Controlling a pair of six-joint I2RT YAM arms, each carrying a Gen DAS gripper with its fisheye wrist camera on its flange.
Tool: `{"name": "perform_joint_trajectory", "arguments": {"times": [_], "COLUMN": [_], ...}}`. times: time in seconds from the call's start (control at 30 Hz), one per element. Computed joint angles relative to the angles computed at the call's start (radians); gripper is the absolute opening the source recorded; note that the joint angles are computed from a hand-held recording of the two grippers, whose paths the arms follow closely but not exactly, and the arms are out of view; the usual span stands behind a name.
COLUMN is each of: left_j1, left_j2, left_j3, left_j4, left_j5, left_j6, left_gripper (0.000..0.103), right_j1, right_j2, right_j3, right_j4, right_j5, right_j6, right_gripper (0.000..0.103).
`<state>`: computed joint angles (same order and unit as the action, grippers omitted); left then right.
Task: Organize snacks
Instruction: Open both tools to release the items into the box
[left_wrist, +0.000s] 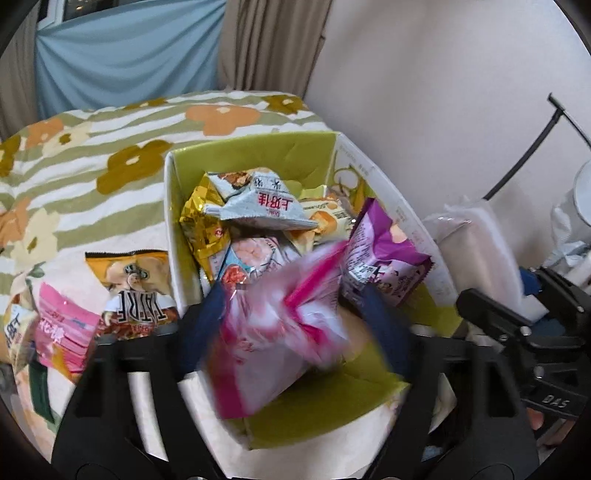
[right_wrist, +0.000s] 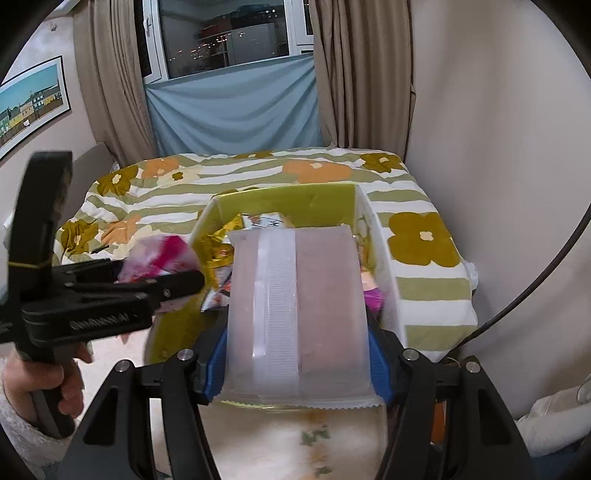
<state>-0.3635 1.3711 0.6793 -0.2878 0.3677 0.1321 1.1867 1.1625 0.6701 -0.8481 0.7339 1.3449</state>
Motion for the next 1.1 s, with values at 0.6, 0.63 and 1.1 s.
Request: {"name": "perform_joint_trajectory", "arguments": {"times": [0.6, 0.63, 1.1], "left_j1": [0.096, 0.098, 0.152], "left_j2": [-0.235, -0.243, -0.277], "left_j3": [-0.12, -0.122, -0.173], "left_j4": [-0.079, -0.086, -0.12], "left_j5": [-0.099, -0.108, -0.143], "left_j6": [-0.022, -0.02, -0.007], "left_gripper": [0.103, 0.103, 0.103], "right_j1": [-0.168, -0.18, -0.264], "right_j2": [-0.115, -0.1, -0.013], "right_j3": [-0.14, -0.146, -0.235], "right_j4": [0.317, 0.346, 0.59], "right_j5": [-0.16, -0.173, -0.254], "right_j6": [-0.402, -0.42, -0.514], "right_gripper": [0.058, 0.058, 0.092]}}
